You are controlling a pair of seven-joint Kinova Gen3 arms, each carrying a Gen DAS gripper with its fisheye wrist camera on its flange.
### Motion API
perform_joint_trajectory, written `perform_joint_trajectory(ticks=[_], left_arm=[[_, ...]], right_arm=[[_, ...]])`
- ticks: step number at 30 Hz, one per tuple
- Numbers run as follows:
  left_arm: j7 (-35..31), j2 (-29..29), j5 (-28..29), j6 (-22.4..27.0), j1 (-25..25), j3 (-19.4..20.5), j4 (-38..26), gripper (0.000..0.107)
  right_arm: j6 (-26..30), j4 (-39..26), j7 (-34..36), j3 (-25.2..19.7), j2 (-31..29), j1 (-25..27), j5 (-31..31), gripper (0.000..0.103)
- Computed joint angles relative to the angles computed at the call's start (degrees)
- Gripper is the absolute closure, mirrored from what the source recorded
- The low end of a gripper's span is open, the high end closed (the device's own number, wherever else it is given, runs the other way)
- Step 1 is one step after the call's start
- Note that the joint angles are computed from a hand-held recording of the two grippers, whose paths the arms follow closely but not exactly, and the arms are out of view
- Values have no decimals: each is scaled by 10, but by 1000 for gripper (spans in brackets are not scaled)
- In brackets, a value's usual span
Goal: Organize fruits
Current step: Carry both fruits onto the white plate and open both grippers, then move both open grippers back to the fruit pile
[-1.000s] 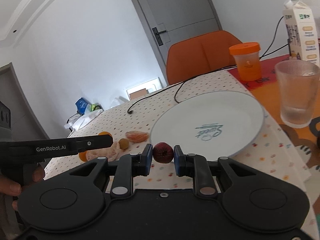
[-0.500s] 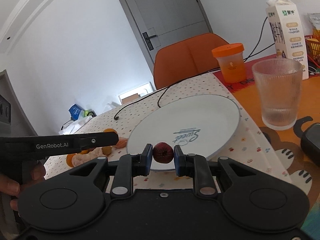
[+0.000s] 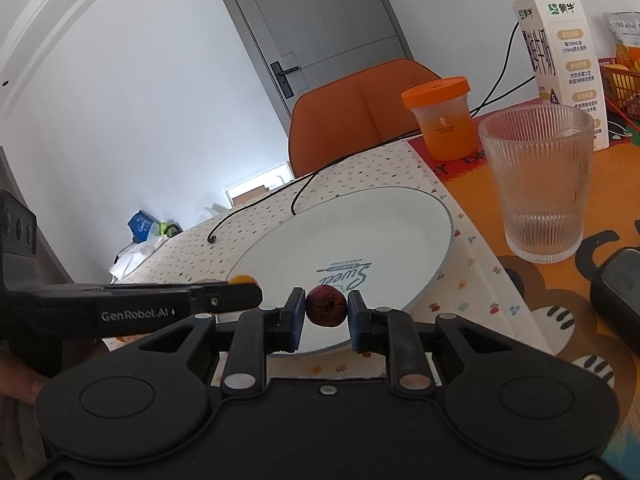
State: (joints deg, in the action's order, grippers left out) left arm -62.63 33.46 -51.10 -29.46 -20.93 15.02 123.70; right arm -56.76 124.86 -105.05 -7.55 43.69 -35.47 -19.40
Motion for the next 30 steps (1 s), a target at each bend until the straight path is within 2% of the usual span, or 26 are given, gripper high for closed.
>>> perform_joint_trajectory(ticks=[5,6,11,15,19,21,25,26,30], left_arm=[[-13,-6,13,-8,4,-10,6,84],[-12,-8,12,-6,3,-10,6,81],[-1,-16,8,5,-8,-7,10,80],[8,-26,1,4,-21,-7,19,73],[12,-33,-7,-12,-34,-15,34,63],[15,-38,-9,-16,-36,-21,41,56],[28,-47,-34,-27,-52,-26,51,56],[28,-49,-38,-36,-55,-31,56,56],[11,-59,-20,-61,-50,-57,75,56]], right_arm=[[2,-4,-3,-2,3,1,-2,82],[2,-4,-4,-2,3,0,-3,81],[-7,-2,1,0,1,-13,-20,76],[0,-3,10,2,-4,-23,-41,76],[-12,0,17,3,-6,-41,-63,48],[-13,0,22,2,-8,-48,-69,43],[-13,-1,36,3,-9,-67,-100,22],[-9,-3,40,3,-11,-71,-107,20],[-15,-1,43,1,-12,-81,-117,6]])
